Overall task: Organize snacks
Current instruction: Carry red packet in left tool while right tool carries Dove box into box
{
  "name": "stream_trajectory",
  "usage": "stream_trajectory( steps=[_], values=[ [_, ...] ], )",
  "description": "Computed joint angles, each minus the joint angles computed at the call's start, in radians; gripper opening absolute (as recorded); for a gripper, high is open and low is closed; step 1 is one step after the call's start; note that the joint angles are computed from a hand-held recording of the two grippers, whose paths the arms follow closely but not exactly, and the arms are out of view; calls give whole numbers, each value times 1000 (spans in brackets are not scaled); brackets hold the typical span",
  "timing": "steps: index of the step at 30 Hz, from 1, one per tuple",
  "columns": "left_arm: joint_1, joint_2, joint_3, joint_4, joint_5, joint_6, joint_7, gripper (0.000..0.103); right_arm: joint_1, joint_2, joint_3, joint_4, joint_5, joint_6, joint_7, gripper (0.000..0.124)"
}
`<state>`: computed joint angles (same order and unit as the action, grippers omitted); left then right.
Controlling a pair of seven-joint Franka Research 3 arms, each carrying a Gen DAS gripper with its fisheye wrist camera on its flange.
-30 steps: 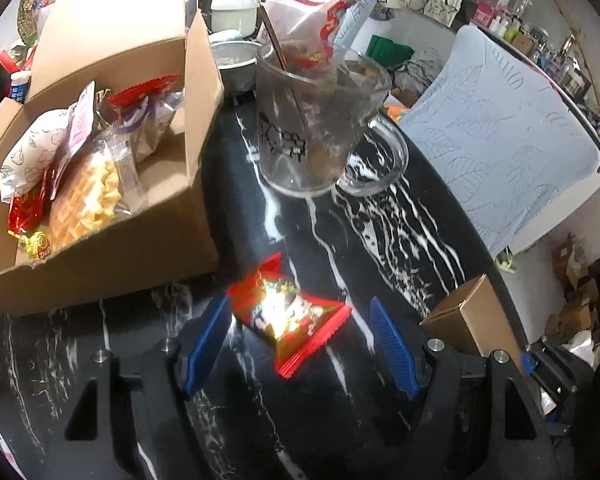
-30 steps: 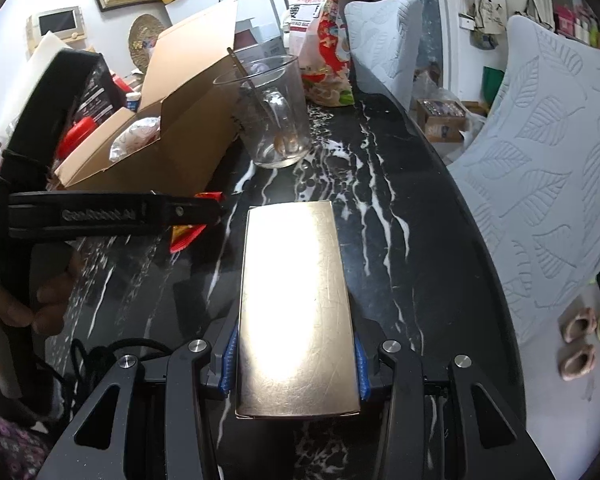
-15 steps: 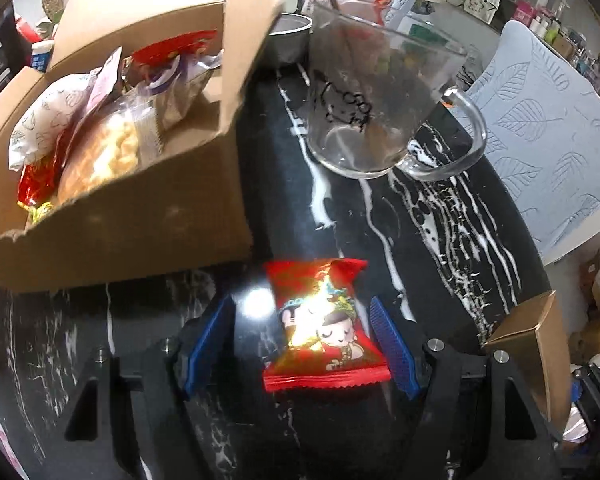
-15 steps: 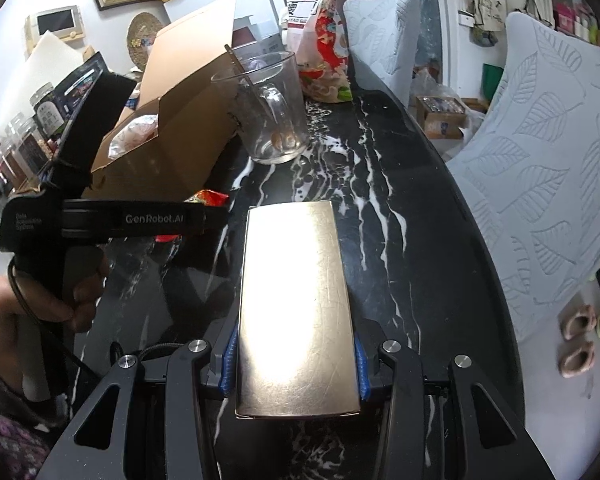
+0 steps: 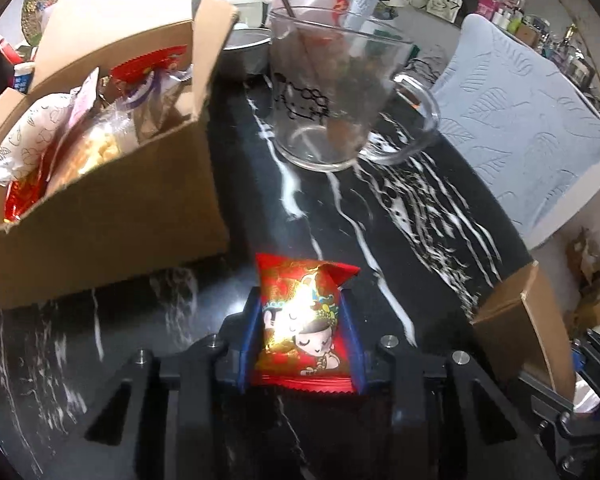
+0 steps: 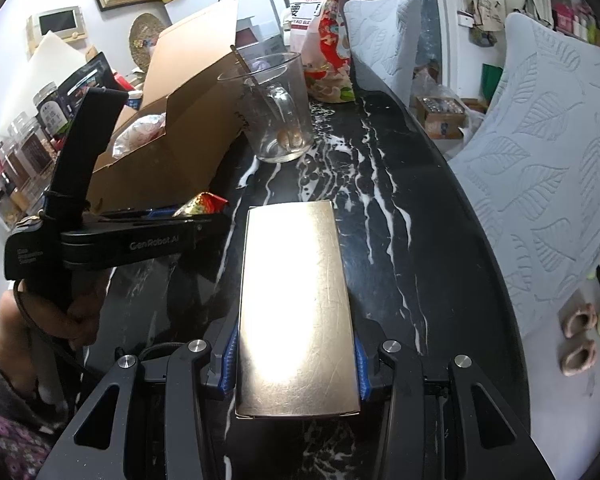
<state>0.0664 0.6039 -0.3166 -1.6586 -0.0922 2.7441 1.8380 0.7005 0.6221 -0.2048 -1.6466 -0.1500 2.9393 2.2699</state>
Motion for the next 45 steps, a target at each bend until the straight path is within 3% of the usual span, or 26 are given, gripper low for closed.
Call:
stream_trajectory(
  steps=[8,18,33,45],
  values=[
    [54,-81,-50,-120,-68,25,78,36,42,-10,-38,-23,-21,14,48,43],
    [126,-158,-81,-219,-197,43,199,36,59,4,-22,-5,-18,33,52,43],
    [190,-261,-55,-333,-417,77,372,36,54,117,59,180,40,-2,-47,43],
    [211,-342,-15,-358,-663,113,587,36,60,227,98,395,81,-34,-143,43]
  ],
)
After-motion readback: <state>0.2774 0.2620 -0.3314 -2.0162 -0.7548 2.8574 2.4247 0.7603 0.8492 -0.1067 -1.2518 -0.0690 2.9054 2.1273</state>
